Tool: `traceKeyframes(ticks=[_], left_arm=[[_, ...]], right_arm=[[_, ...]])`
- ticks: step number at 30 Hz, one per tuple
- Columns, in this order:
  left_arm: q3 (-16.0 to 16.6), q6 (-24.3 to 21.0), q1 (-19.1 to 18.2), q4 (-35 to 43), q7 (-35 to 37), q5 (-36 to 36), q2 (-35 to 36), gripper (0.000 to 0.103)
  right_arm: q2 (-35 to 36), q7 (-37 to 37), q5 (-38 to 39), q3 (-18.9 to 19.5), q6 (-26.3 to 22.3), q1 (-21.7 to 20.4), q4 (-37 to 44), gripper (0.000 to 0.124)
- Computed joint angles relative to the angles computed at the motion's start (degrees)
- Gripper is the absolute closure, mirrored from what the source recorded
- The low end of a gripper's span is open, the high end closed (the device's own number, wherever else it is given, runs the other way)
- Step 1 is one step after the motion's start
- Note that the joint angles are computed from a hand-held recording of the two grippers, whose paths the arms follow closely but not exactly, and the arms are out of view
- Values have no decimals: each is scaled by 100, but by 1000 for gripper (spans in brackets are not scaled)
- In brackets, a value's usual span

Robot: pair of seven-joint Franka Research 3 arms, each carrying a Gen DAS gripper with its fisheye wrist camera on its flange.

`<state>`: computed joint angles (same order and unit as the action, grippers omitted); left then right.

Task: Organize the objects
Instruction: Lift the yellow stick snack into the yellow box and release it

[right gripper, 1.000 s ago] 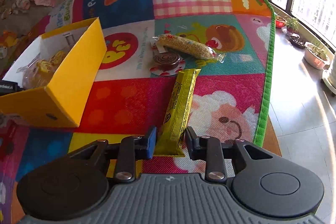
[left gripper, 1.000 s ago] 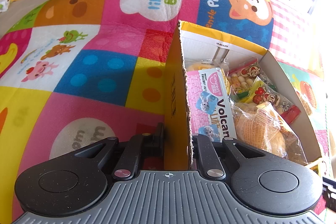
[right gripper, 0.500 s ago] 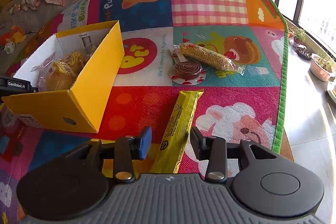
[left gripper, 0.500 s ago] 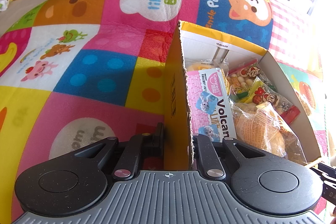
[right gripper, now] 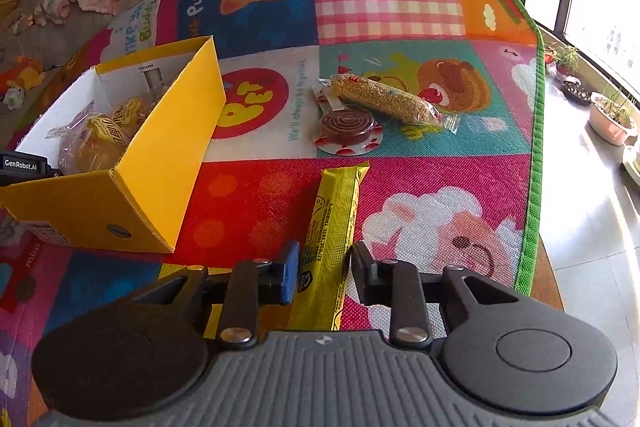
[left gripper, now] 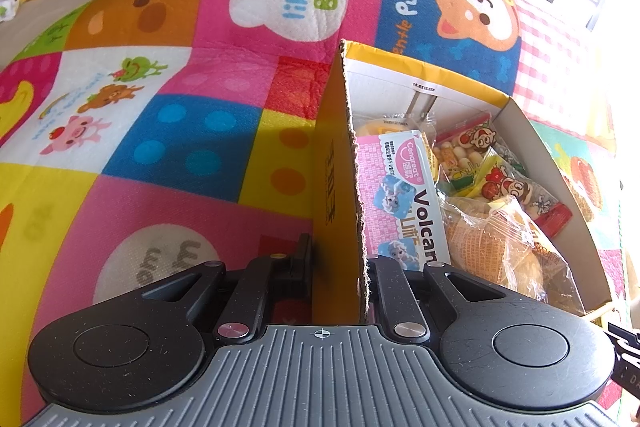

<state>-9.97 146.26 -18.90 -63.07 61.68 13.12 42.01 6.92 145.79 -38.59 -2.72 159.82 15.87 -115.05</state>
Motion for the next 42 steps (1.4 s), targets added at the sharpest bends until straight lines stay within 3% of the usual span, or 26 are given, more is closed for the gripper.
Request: traceKeyframes(ticks=[8, 14, 21, 23, 25, 29, 38, 42], left_arm=[[7, 32, 1, -47, 0, 6, -25, 89], [-3, 260, 28, -163, 88, 58, -39, 89], [-7, 106, 10, -12, 233, 50, 24, 89], [8, 144, 6, -58, 175, 35, 2, 89], [15, 206, 8, -107, 123, 28, -16, 89], [-1, 287, 28, -168, 124, 29, -33, 89], [-4, 306, 35, -187, 131, 35, -39, 89], [6, 275, 23, -158, 117, 41, -29, 89]], right_arm=[[-347, -272, 270, 164, 218, -68, -356, 99], [-695, -503, 155, 368, 693, -179, -716, 100], [-1089, -1335, 1291, 675, 1186, -292, -1081, 102], [-1189, -754, 545, 922, 1221, -570, -1048, 102], [-1247, -544, 299, 1042, 1145, -668, -1006, 102], [-1418, -530, 258, 1162, 1121, -739, -1087, 102], [-1573, -1220, 1070, 1321, 1387, -868, -1024, 102], [-1356, -753, 452, 1576, 1439, -1191, -514, 102]])
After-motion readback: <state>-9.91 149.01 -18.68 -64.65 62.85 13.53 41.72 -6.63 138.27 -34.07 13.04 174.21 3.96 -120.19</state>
